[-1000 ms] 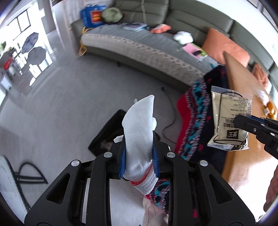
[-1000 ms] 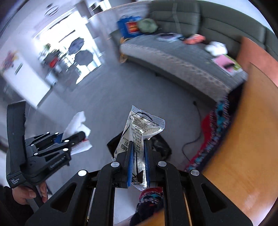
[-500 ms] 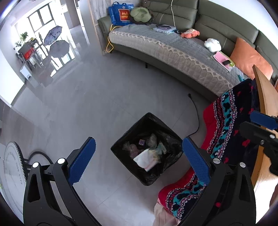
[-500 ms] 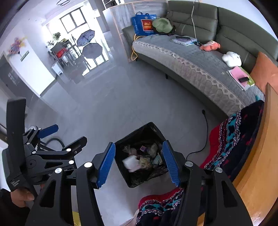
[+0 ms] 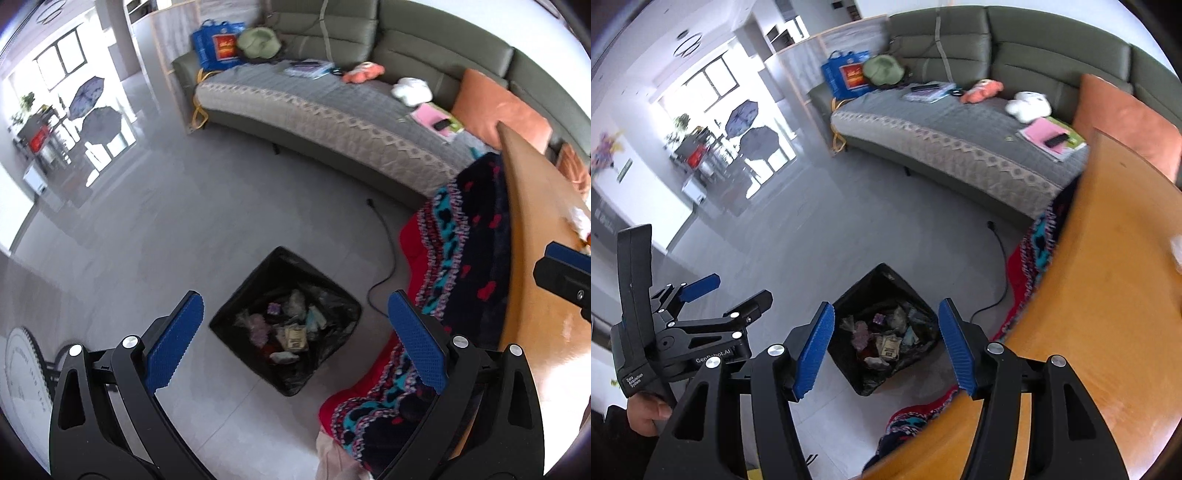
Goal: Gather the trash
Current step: 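Move both open tools back over the table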
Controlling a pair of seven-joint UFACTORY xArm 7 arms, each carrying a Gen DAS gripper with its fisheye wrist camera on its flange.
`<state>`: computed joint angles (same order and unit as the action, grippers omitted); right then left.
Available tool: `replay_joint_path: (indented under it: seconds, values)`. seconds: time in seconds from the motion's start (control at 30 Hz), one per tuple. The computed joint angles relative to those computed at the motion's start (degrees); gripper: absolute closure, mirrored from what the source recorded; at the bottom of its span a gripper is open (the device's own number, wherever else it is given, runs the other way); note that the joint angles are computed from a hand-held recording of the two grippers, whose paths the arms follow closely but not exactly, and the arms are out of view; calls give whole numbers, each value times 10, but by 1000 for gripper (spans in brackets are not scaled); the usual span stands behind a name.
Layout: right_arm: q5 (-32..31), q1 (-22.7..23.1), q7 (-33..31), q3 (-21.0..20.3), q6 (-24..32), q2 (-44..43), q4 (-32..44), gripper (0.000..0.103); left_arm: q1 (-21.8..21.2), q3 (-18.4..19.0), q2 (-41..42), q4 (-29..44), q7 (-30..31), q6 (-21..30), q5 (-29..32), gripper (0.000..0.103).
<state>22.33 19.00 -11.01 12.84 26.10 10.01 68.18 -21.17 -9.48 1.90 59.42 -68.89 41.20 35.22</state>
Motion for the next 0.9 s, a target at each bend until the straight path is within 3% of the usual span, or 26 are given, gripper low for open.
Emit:
replay_joint_path:
  seconds: [0.43,0.9]
  values:
    - [67,-56,-49,-72,-17,-135,-146,42,-99,-1,132,190,37,18,30,6]
    - [118,-139,-124,-164,-5,-177,-198,42,-226,51,342,494,160,71,-28,6]
